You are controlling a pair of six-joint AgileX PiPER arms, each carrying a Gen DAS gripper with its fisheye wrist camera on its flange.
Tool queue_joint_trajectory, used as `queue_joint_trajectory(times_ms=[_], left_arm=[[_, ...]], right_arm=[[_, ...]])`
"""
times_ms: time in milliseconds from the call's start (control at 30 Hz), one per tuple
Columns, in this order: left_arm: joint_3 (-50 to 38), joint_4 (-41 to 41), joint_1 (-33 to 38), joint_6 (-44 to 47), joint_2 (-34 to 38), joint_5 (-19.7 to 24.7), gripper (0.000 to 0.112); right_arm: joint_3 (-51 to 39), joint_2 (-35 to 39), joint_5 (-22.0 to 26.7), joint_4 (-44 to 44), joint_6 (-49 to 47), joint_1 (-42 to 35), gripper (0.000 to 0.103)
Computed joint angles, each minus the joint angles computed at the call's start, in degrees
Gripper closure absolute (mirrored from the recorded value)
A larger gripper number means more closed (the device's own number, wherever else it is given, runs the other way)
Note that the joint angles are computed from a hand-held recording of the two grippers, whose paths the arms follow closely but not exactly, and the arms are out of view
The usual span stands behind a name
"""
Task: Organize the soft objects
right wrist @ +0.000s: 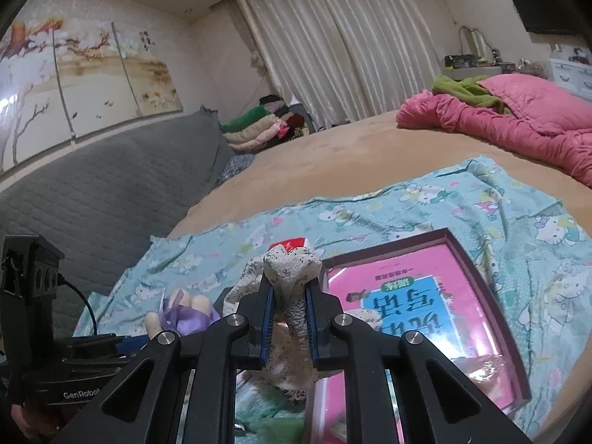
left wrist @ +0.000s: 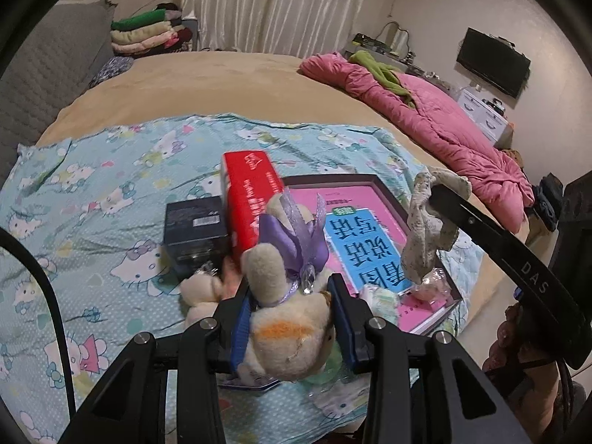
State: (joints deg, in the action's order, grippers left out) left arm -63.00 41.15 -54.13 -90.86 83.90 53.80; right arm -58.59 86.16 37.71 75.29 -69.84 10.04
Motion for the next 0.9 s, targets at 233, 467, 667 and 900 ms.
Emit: queue_joint_trajectory(times_ms=[233,467,667,900], left_arm=[[-7.0,-2.1,0.1,5.2,4.4,0.8,0.073],[-14.3,-4.3,0.6,10.4,9.4,1.0,0.073],[-19.6,-6.6,1.6,14.7,14.0,0.4,0.073],[-23.8,-9.0,2.7,18.4,18.8,-0.6,0.073]], right_arm=[[-0.7,0.5,3.4,1.4,-0.2,-5.6,0.088],[-1.3,1.2,5.7,2.7,-0.2,-11.2,0.088],[-1.6,2.0,6.8,3.1,-0.1,-15.3,0.088],[-2.8,3.3,7.1,2.5,1.5,-18.6,0.088]])
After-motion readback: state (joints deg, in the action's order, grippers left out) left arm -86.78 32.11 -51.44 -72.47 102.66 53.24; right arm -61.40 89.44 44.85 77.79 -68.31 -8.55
